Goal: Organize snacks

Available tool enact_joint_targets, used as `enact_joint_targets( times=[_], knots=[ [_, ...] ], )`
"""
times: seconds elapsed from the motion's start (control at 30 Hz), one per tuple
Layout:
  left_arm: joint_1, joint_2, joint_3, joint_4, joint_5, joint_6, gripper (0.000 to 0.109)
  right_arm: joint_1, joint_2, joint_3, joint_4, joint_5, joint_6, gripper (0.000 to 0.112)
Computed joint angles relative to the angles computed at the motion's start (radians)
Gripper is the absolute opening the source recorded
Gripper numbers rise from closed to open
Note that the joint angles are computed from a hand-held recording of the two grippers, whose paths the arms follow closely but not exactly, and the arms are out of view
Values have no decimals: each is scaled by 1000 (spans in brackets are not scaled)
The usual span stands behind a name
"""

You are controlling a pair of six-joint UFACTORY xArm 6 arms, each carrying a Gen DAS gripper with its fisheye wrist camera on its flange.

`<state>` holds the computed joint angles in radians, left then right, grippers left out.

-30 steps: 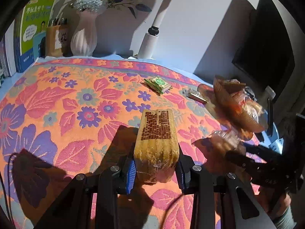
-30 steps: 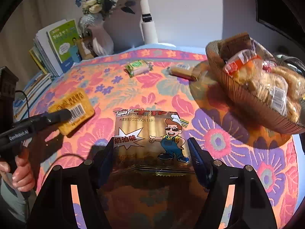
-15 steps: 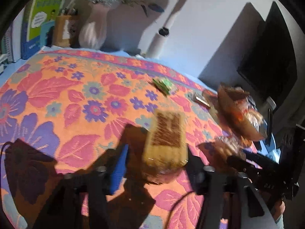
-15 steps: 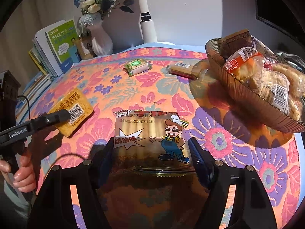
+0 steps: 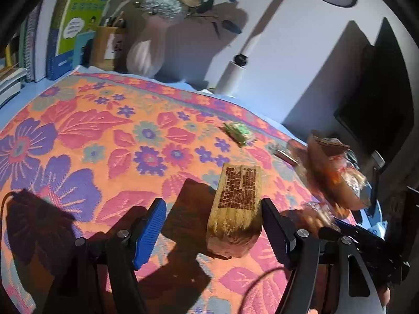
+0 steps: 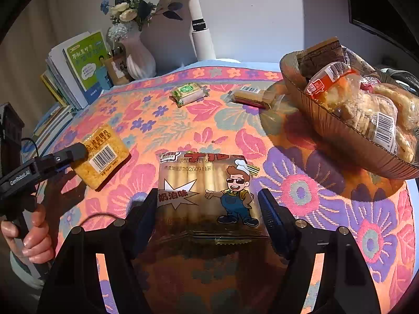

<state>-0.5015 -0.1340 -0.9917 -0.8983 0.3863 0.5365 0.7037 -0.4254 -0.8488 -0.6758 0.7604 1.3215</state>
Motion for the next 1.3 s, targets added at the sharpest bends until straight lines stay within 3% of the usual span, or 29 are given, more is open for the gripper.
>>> enact_joint_targets(
  times=[0.07,0.13,0.2,0.4,0.47,0.53,0.63,0.7,0.87,1.07,1.17,1.27,1.3],
  knots=[
    [5,2,3,11,-9,-28,69,-2,-3,3,3,-6,-1,74],
    [10,3,3,-18,-10,-16,54,-8,-7,8,8,-15,-6,75],
    [12,5,2,-6,-1,-28,47,-13,-10,13,12,-24,-7,75],
    [19,9,-4,-29,29,-12,47,-27,-26,33,30,-59,-4,75],
    [31,16,-13,-38,57,-18,57,-33,-32,41,37,-74,-1,75],
    [36,15,-12,-62,49,-18,81,-39,-38,50,46,-86,-1,75],
    [35,-1,6,-99,-6,-13,84,-42,-40,53,53,-92,-2,76],
    [39,6,-7,-82,18,-16,84,-46,-41,56,65,-98,-13,77],
    [4,31,-58,111,52,-33,84,-60,-45,69,115,-131,-47,77],
    [-26,98,-107,375,53,-163,84,-90,-78,117,157,-213,-53,81],
    [-21,124,-125,477,82,-255,72,-90,-77,119,165,-222,-58,82],
    [-18,132,-128,492,89,-273,55,-80,-60,99,164,-195,-71,82],
    [-18,129,-123,493,83,-274,55,-73,-51,86,158,-176,-74,82]
  ],
)
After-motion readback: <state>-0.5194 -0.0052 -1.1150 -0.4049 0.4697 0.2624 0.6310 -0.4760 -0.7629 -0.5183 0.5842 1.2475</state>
